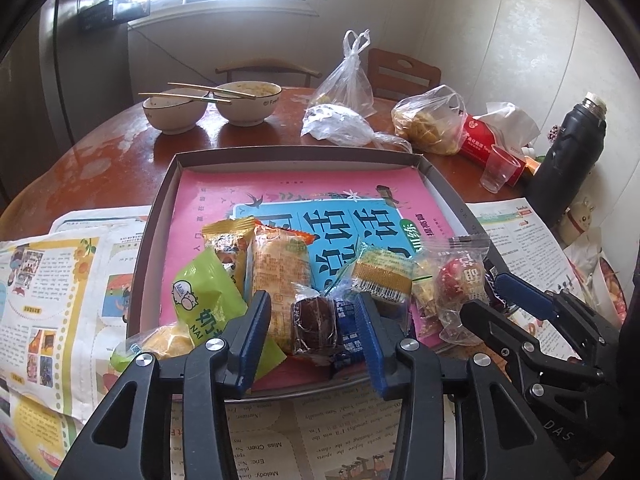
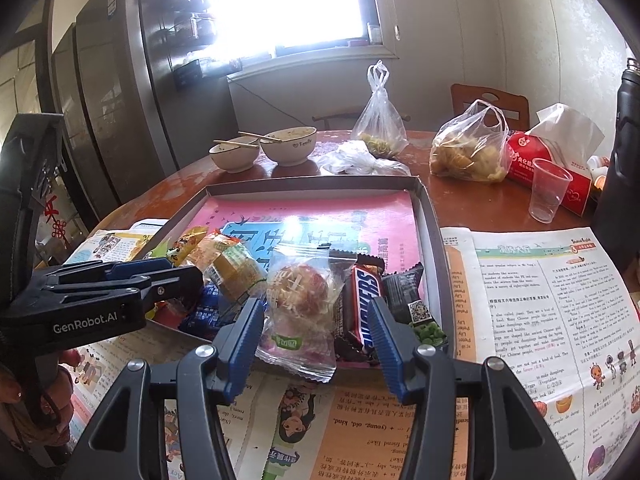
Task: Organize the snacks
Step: 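Lower the brown cake into the tray and open the left tool while the right tool releases the candy bag, then withdraw both open tools from the tray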
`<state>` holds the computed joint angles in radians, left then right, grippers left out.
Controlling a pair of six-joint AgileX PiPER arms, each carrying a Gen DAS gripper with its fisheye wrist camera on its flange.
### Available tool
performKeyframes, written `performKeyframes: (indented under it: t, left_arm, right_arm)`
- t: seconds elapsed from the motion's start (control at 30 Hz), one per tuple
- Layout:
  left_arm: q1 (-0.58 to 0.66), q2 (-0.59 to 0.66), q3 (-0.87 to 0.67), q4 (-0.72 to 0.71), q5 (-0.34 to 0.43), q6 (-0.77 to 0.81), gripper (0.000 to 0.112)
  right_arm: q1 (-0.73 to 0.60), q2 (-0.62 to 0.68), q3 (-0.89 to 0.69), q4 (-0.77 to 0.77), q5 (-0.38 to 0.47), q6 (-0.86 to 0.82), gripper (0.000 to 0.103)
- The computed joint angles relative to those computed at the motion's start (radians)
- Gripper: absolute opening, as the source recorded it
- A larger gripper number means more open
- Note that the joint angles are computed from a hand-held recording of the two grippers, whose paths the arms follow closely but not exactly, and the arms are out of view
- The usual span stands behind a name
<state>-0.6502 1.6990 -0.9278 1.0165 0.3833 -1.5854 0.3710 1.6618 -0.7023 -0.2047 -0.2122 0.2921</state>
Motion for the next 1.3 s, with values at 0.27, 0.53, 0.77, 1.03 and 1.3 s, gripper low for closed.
performKeyframes:
  t: [0.27,0.53,0.77,1.03,1.3]
  left_arm:
    - [-0.02,-0.02,0.001,0.006,0.025,0.001,0.056]
    - [-0.039,-0.049,0.013,0.037,0.053,-0.035,0.064]
    - [-0.068,-0.089,0.028,0.087,0.101,-0.095,0.068]
    - [-0.154,-0.169,0.062,0.126,0.213,-0.157,0.076]
    - [-0.262,-0.224,0.103,0.11,0.359,-0.197,0.079]
  right_arm:
    - [-0.001,0.004,-0.003,-0.026,0.003,0.027,0.054]
    - [0.006,-0.021,0.016,0.089,-0.014,-0.079,0.059]
    - [0.01,-0.073,0.049,0.159,-0.041,-0.134,0.064]
    - [0.022,-0.194,0.103,0.208,-0.044,-0.155,0.077]
    - [0.089,-0.31,0.171,0.471,-0.041,-0.398,0.084]
